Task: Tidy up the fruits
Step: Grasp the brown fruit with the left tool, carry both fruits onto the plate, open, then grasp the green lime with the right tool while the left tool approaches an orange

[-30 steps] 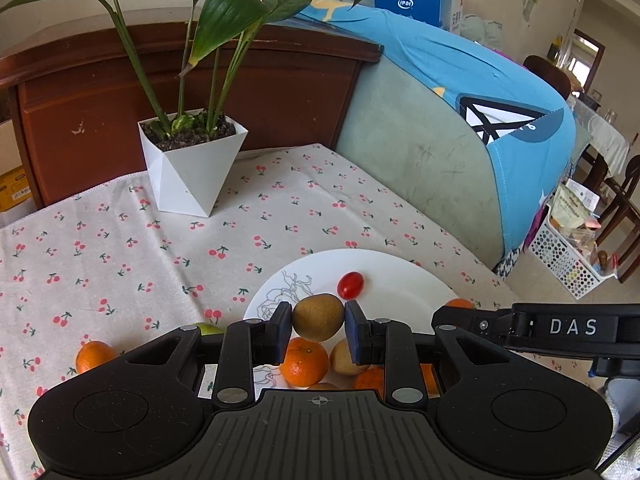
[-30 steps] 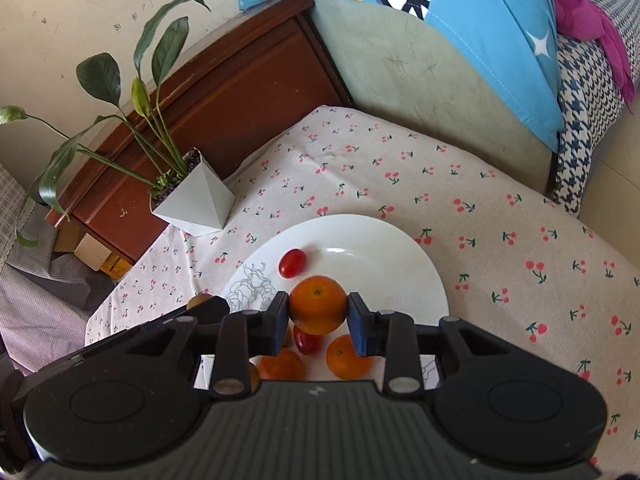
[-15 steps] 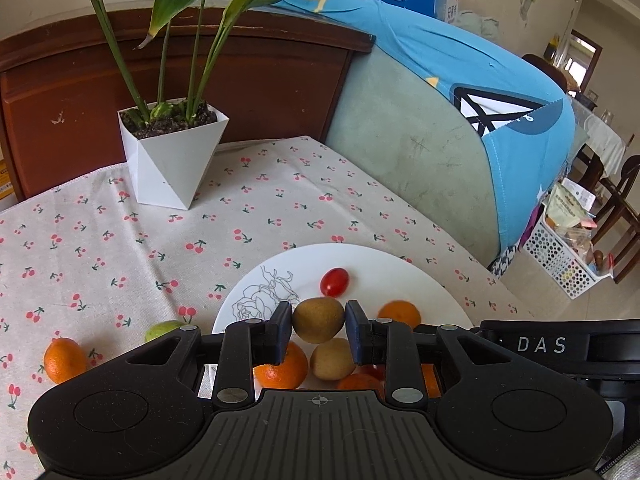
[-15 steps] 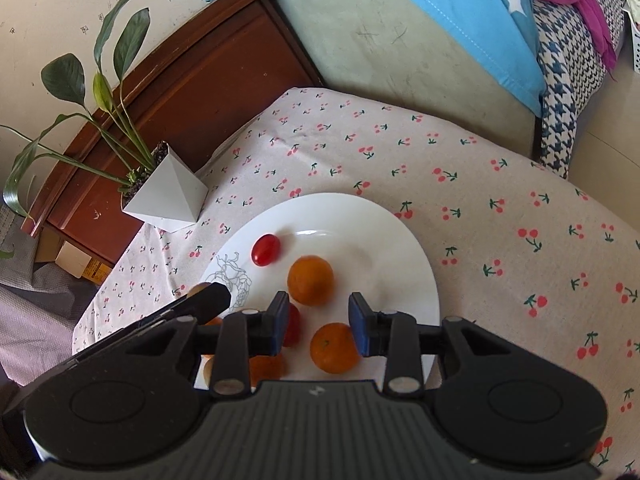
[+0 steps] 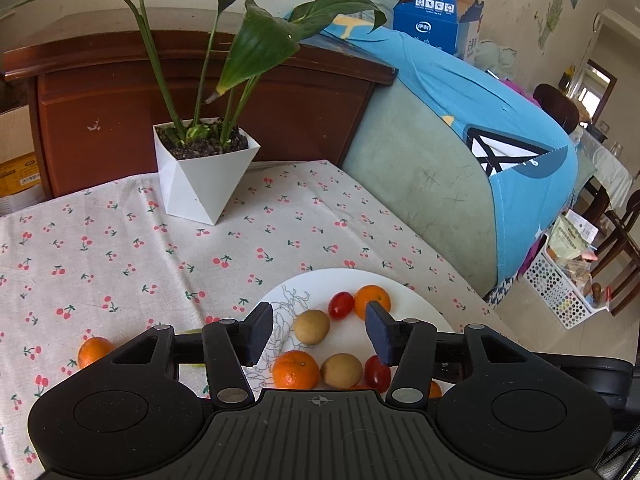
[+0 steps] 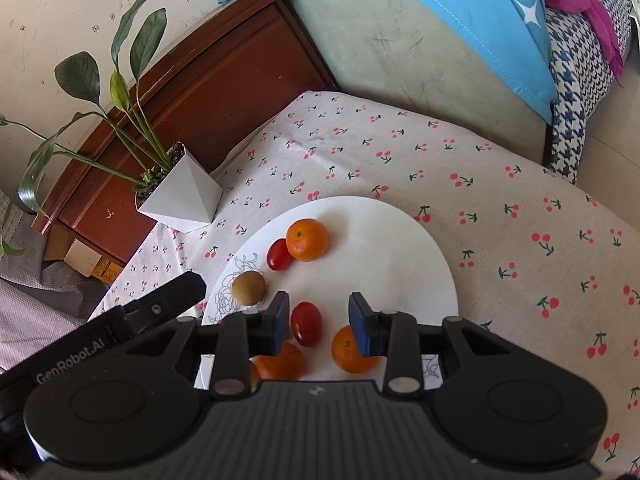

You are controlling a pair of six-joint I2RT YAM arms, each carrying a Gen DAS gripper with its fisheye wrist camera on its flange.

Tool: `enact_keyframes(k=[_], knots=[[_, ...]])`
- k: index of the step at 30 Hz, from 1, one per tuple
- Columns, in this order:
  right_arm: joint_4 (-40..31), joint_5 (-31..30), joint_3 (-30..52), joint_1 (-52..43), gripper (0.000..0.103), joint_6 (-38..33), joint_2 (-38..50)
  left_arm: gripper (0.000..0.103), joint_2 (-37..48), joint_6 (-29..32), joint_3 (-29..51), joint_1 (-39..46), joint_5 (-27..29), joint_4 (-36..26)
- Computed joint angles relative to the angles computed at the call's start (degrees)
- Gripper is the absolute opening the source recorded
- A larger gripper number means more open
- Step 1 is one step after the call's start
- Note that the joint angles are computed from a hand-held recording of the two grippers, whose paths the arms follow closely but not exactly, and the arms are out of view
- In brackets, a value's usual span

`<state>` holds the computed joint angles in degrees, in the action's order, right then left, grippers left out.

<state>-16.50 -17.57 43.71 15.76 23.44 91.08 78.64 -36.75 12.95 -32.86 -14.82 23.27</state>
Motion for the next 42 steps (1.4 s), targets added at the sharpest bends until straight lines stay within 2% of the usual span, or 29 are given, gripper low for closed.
enact_keyframes(k=[2,4,16,28,34,39,42], knots=[[0.1,-0.2,0.1,0.2,0.034,0.0,-0.2,0.051,-2.3,-0.2,-0.3,0.6,0.6,-2.2],[0.6,-0.9,0.0,0.2,0.035,0.1,-0.4,0.059,-5.0,-0.1,-0.3,1.0,0.4,-5.3],[2.1,-2.1,-0.5,3.9,0.035,-1.3,-1.7,0.062,-19.2,1.9,-2.4,6.3,-0.1,-17.6],[8.8,-3.5,-1.4,10.1,0.035,-2.5,-0.5,0.062,-32.5,5.8,-4.8,21.0,4.6,-29.5],[12.9,-1.8,0.1,15.9,0.035,-5.7,3.3,0.062,-35.5,9.0,-6.0,28.3,8.7,-31.4],[15.4,-1.6,2.1,18.8,0.035,-8.4,8.2,0.063,-34.9,10.7,-6.5,32.5,11.6,-31.2],[16.1,0.0,3.2,20.3,0.039,-10.6,10.5,0.063,-34.5,11.6,-6.8,34.5,13.3,-31.0]])
